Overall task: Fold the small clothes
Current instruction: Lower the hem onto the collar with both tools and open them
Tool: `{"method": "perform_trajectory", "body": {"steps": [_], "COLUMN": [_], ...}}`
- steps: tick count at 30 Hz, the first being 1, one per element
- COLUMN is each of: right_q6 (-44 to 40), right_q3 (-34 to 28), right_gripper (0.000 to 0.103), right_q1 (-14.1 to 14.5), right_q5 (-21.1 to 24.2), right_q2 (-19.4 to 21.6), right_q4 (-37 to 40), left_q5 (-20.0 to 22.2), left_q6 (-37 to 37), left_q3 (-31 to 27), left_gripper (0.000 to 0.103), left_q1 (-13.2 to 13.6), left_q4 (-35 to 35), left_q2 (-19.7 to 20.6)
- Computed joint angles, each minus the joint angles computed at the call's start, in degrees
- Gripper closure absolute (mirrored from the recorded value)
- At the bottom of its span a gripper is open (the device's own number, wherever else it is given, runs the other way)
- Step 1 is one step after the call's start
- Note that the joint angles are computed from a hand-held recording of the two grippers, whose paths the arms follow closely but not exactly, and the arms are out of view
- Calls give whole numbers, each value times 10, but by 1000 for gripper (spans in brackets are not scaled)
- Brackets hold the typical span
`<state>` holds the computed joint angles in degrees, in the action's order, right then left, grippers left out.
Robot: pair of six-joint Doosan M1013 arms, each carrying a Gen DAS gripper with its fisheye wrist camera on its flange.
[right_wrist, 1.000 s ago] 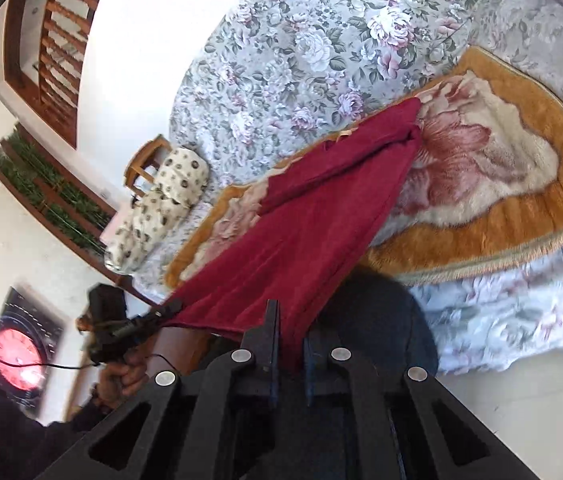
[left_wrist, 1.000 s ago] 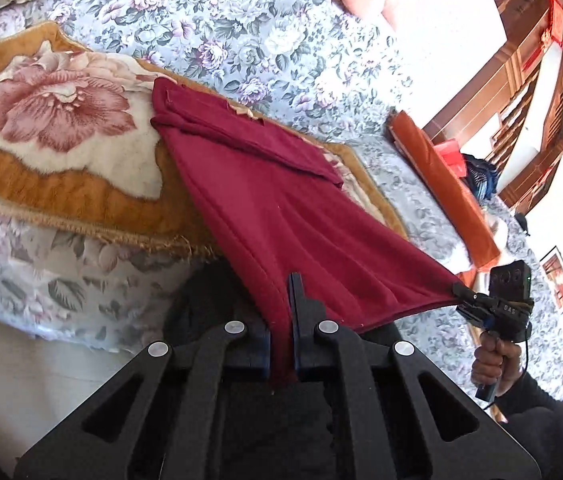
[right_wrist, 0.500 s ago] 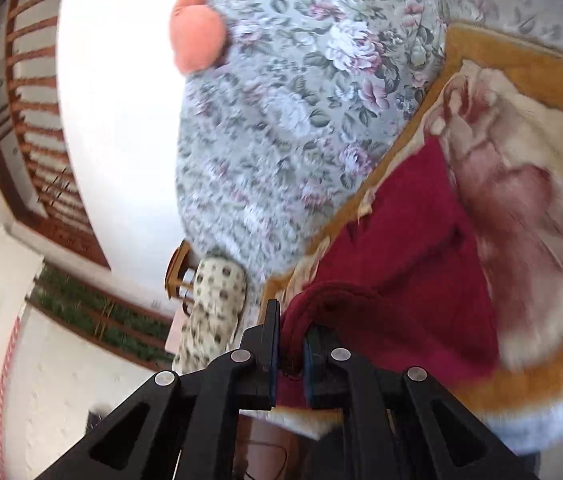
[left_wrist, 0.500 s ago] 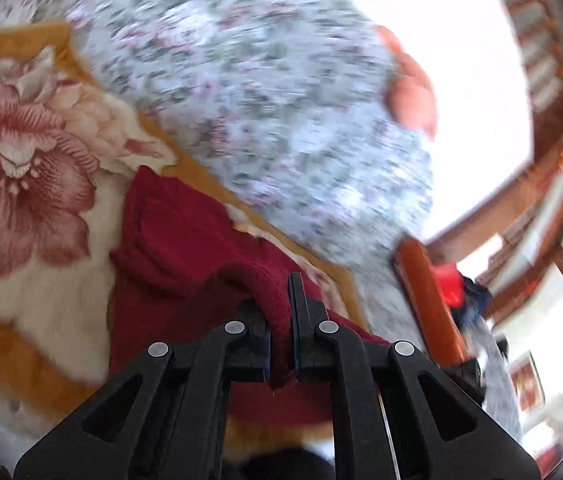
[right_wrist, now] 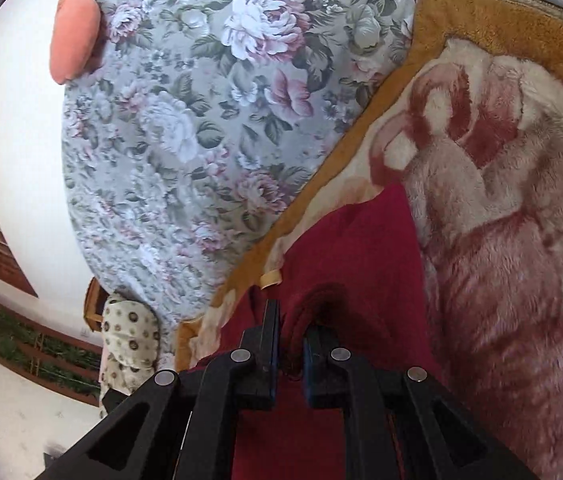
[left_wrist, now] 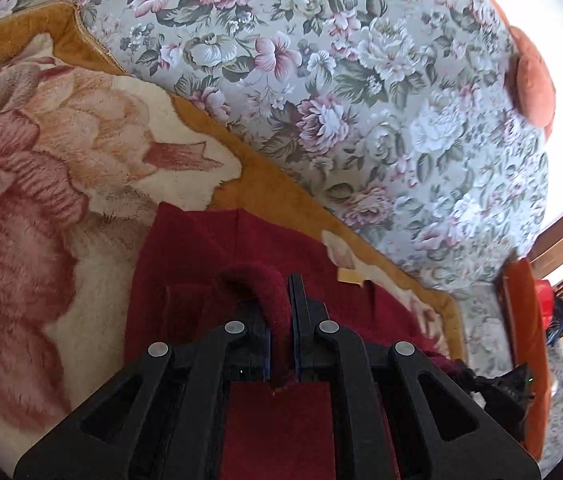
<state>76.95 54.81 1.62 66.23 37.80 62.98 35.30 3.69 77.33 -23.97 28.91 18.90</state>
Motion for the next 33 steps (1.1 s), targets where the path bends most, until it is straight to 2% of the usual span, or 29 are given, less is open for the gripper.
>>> {"method": "perform_trajectory", "body": {"steps": [4, 6, 9, 11, 14, 16, 17, 18, 19, 20, 21, 24, 25, 26, 28, 29, 30, 32, 33], "right_q6": [2, -9, -42, -34, -8, 17, 23, 25, 22, 5, -17, -52, -70, -78, -112, -131, -157, -200, -228], "right_q3": [-25, -36, -43, -55, -68, -79, -79, -73, -65, -54, -48, -47, -48, -54, -68, -73, -80, -79, -81], "right_gripper": [95, 95, 95, 95, 93, 89, 78, 67, 64, 61, 60, 60, 60, 60, 60, 60, 60, 60, 60], "right_q1": [3, 1, 0, 3, 9, 13, 13, 12, 10, 7, 4, -2, -2, 0, 16, 25, 39, 59, 71], "right_q5": [1, 0, -2, 0, 4, 3, -4, -17, -26, -36, -36, -26, -24, -25, -33, -32, -29, -41, -47], "right_q2": [15, 17, 15, 20, 30, 37, 37, 34, 30, 24, 20, 11, 6, 3, -6, -8, -9, -12, -12], "right_q4": [0, 14, 30, 8, -25, -52, -53, -46, -37, -11, 13, 22, 2, -31, -152, -198, -254, -321, -344], "left_q5": [1, -21, -28, -16, -8, -18, -27, -30, -37, -41, -30, -17, -15, -20, -40, -31, -13, 37, 59], "left_q6": [10, -7, -19, 6, 69, 94, 106, 120, 126, 118, 91, -53, -82, -81, 8, 68, 130, 236, 260], "left_q3": [-9, 2, 6, -1, -10, -6, -2, -1, 2, 5, 5, 22, 27, 26, 8, -11, -37, -94, -115], "left_gripper": [97, 97, 97, 97, 95, 87, 77, 61, 55, 42, 32, 30, 30, 30, 30, 31, 34, 35, 35], "left_q1": [6, 6, 3, 4, 17, 26, 30, 33, 34, 32, 28, 8, 3, 1, 2, 1, -1, -4, -5], "left_q4": [-1, 18, 41, 19, -73, -129, -149, -165, -167, -151, -104, 90, 128, 136, 74, 37, 6, -47, -58], "left_q2": [6, -4, -9, -2, 10, 10, 7, 3, -2, -8, -16, -39, -46, -46, -33, -21, -4, 33, 48]}}
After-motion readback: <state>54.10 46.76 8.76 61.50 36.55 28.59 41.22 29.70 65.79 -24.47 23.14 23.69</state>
